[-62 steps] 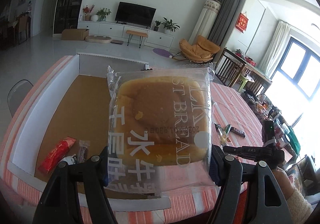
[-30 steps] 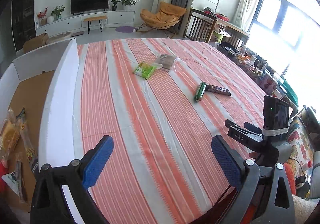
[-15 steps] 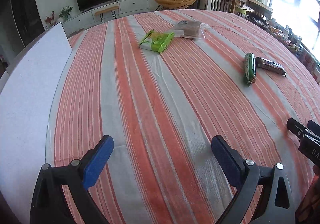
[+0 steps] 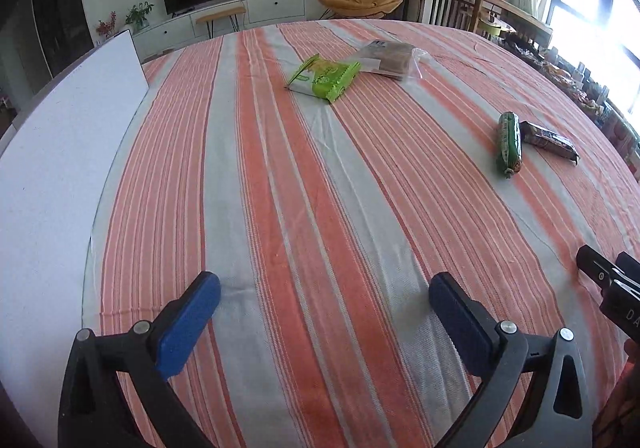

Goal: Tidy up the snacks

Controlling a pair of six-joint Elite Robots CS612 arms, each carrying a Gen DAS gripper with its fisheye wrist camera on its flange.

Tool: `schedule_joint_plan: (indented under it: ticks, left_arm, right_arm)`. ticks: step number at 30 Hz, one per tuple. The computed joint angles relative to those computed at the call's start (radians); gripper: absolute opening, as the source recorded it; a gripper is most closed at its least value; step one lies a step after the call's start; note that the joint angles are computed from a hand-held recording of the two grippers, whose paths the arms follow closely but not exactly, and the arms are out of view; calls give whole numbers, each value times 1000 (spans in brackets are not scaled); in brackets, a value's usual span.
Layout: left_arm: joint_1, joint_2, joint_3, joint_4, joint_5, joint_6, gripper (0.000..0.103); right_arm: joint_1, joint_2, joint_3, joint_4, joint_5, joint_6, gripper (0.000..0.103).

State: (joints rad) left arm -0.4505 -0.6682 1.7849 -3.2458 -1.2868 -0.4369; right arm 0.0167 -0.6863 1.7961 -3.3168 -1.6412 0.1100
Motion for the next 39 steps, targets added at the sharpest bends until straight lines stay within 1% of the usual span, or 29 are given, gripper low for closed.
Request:
schedule_joint_plan:
  ticks: [18,39]
  left_arm:
    - [0,0,0,0,0,1,103]
    - [0,0,1,0,0,4,103]
  right_arm:
    - [0,-1,-3,14,5,-3,91]
    - [1,-1,2,2,6,-3,91]
